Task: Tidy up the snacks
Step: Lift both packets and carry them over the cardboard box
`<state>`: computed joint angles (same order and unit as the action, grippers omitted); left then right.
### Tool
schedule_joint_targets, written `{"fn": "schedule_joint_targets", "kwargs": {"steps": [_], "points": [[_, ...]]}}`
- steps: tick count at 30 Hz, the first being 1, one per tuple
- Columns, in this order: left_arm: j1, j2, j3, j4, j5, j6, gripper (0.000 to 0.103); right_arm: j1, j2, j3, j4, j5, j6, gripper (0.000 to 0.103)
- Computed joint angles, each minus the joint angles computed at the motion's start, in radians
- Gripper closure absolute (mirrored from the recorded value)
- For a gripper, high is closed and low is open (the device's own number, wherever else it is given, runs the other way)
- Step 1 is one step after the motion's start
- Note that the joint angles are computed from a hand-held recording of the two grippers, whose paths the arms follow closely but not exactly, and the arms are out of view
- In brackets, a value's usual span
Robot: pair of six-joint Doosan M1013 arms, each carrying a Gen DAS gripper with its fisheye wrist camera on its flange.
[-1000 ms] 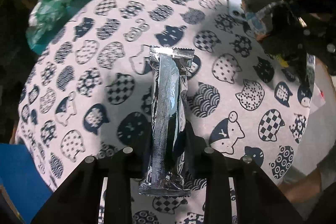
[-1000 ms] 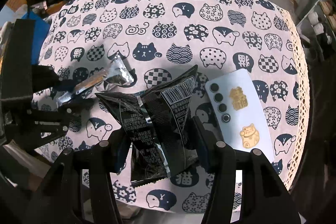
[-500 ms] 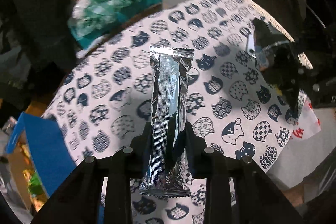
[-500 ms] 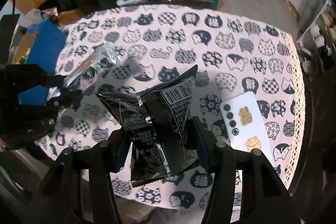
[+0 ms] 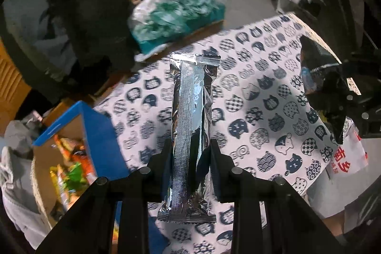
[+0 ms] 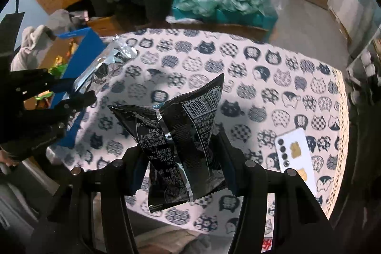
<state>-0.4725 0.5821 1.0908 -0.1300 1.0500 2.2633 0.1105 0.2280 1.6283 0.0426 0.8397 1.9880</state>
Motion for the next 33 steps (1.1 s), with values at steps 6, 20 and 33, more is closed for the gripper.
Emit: {"fn": "schedule_joint_targets", "kwargs": {"steps": [6, 20, 33], "points": [[0.035, -0.016, 0.003, -0.017, -0.038, -0.01, 0.074, 0.022, 0.022, -0.043, -0.006, 0.016, -0.011, 0.049], [0.118, -0.009, -0.033, -0.103, -0.02, -0.025, 0.074, 0.064, 0.111, -0.184, 0.046, 0.047, -0.053, 0.049], [0.214, 0.059, -0.132, -0.089, -0.01, -0.174, 0.074, 0.133, 0.255, -0.426, 0.034, 0.093, -0.106, 0.049]]}}
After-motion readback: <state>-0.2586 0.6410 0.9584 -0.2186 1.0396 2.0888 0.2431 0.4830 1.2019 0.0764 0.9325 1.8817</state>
